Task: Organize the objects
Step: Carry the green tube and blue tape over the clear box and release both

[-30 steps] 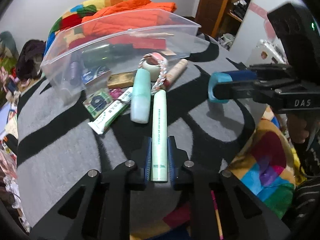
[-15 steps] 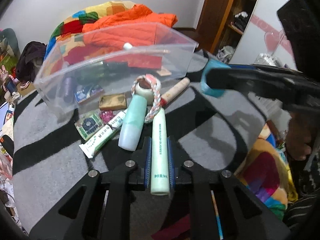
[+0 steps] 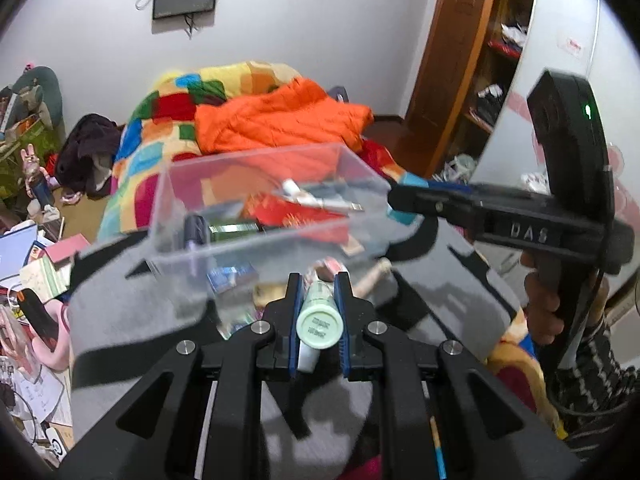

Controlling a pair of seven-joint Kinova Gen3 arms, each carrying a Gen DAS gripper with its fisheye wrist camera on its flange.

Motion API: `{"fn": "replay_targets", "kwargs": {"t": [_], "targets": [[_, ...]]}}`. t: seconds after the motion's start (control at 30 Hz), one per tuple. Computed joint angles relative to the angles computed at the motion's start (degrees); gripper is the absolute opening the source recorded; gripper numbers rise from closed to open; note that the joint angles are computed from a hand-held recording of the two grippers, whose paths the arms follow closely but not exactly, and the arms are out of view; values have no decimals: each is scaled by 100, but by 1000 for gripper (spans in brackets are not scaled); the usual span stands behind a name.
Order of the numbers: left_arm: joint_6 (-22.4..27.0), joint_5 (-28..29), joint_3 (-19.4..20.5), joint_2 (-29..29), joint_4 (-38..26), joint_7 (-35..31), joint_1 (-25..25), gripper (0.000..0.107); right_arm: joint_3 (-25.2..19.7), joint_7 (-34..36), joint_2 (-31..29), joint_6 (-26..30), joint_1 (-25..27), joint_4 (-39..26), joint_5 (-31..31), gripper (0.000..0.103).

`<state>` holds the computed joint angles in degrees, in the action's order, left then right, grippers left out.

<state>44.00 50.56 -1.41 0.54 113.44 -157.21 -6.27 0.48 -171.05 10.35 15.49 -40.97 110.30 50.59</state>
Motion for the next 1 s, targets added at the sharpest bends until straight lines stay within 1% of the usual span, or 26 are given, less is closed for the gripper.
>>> {"fn": "replay_targets", "kwargs": {"t": [0.1, 0.17, 0.27, 0.37, 0.43, 0.5, 0.7, 0.8, 0.83, 0.9, 1.0], "targets": [[-5, 93, -12, 52, -224, 131, -28, 15, 73, -89, 51, 120, -43, -149, 152, 39], [114, 218, -29, 154, -414, 145, -92, 15, 55, -81, 95, 225, -26, -247, 216, 39], [133, 260, 29, 300, -678, 328, -141, 15, -13, 81, 224, 417, 47, -458, 192, 39], [22, 198, 142, 497, -942, 582, -126, 15, -116, 550, 464, 619, 193, -758, -185, 39], [-26, 121, 223, 624, -1069, 712, -121, 15, -108, 822, 602, 711, 227, -905, -448, 39], [-65, 47, 320, 782, -1177, 791, -121, 15, -181, 1242, 769, 757, 388, -1075, -869, 39], [-246, -494, 593, 1386, -1530, 1410, -26, 15, -143, 2077, 1130, 904, 515, -1414, -1706, 39], [-336, -918, 662, 1648, -1691, 1874, 36, 15, -14, 2328, 1232, 888, 451, -1489, -1966, 39], [-337, -972, 710, 1688, -1712, 1938, -6, 15, 27, 2399, 1256, 890, 422, -1511, -2039, 39], [-362, -1007, 798, 1740, -1715, 1987, -112, 15, 99, 2520, 1314, 968, 348, -1581, -2164, 39], [-561, -1018, 888, 1638, -1591, 1940, -206, 15, 107, 2731, 1325, 969, 346, -1612, -2325, 39]]}}
